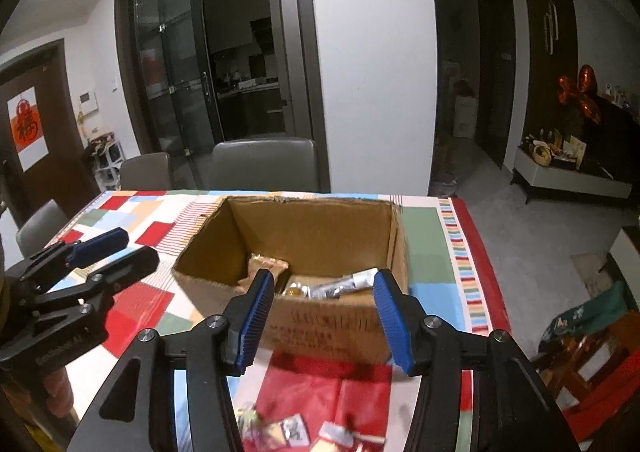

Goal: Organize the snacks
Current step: 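Withdraw both open tools from the box back toward the snack pile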

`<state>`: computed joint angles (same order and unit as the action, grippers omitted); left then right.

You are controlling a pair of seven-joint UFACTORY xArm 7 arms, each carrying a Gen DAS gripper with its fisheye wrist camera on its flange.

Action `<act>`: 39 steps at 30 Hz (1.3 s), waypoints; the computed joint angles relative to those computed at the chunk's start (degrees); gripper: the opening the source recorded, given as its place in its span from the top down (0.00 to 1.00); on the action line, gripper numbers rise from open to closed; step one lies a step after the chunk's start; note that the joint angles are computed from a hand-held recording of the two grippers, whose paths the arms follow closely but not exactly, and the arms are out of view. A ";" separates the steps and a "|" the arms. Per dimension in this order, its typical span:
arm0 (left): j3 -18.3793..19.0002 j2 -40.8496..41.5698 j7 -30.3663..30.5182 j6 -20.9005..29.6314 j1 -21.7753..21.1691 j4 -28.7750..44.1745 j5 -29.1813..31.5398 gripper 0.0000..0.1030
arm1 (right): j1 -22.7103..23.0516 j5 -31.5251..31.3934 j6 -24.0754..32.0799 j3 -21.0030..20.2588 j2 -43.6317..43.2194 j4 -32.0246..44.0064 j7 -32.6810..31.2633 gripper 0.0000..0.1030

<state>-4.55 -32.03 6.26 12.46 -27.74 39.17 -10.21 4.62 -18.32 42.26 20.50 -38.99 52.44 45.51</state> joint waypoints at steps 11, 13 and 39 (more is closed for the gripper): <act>-2.00 -13.58 -4.12 -0.47 0.05 -10.18 2.02 0.50 | 1.15 2.33 3.21 2.83 -10.54 -6.53 5.61 0.49; -2.32 -15.55 -4.71 -0.70 0.21 -11.84 2.73 0.50 | 1.30 2.32 4.24 3.69 -12.38 -7.52 6.20 0.49; -1.52 -20.90 -8.26 4.70 -3.44 -25.58 4.44 0.54 | 9.89 7.25 10.51 6.10 -17.38 -20.03 14.89 0.49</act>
